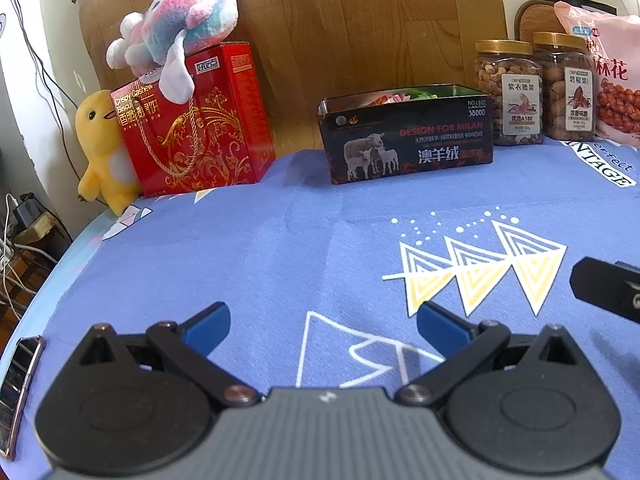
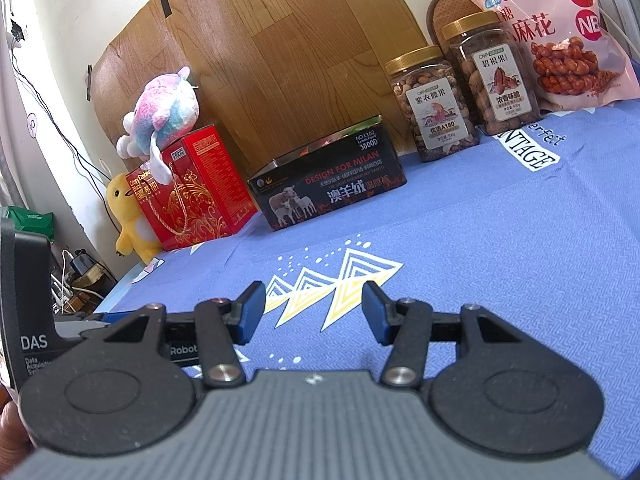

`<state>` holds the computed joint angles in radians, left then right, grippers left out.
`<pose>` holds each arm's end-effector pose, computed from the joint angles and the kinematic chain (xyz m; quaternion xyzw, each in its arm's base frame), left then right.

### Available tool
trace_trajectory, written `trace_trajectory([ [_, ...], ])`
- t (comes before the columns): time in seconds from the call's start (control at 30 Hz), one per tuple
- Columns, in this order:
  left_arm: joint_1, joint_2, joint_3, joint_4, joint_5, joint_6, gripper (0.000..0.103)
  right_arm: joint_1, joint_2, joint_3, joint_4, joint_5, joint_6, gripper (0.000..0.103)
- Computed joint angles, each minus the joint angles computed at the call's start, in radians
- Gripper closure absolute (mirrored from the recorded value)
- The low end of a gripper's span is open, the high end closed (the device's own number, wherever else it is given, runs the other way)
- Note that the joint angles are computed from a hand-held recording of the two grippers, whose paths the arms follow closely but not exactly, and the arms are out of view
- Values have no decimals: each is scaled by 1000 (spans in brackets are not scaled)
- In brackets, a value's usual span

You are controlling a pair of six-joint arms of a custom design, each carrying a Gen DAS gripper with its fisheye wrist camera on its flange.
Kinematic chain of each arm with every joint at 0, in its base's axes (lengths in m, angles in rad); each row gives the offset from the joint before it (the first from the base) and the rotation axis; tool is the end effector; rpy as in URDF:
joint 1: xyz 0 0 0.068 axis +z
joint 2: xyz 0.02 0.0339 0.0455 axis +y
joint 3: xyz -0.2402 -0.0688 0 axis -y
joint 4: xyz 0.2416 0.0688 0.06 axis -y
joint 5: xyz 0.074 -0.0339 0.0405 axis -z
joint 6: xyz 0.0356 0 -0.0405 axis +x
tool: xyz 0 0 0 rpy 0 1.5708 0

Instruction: Organize snacks

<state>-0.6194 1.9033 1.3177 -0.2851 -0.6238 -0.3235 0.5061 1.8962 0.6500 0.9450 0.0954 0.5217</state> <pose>0.3371 -0.2148 0.1783 0.0277 0.8998 0.1086 0.4217 0.2948 0.1595 0.0988 0.0345 0.8040 0.2577 0.5347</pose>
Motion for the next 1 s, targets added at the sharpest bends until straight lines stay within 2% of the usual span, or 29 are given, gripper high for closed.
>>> trace_trajectory([
  [0.7, -1, -3, -2, -1, -2, -2, 0, 1, 0, 0, 1, 2, -1, 47],
  [1.0, -2, -38, -34, 43, 54, 15, 0, 6, -8, -3, -4, 10, -5, 47],
])
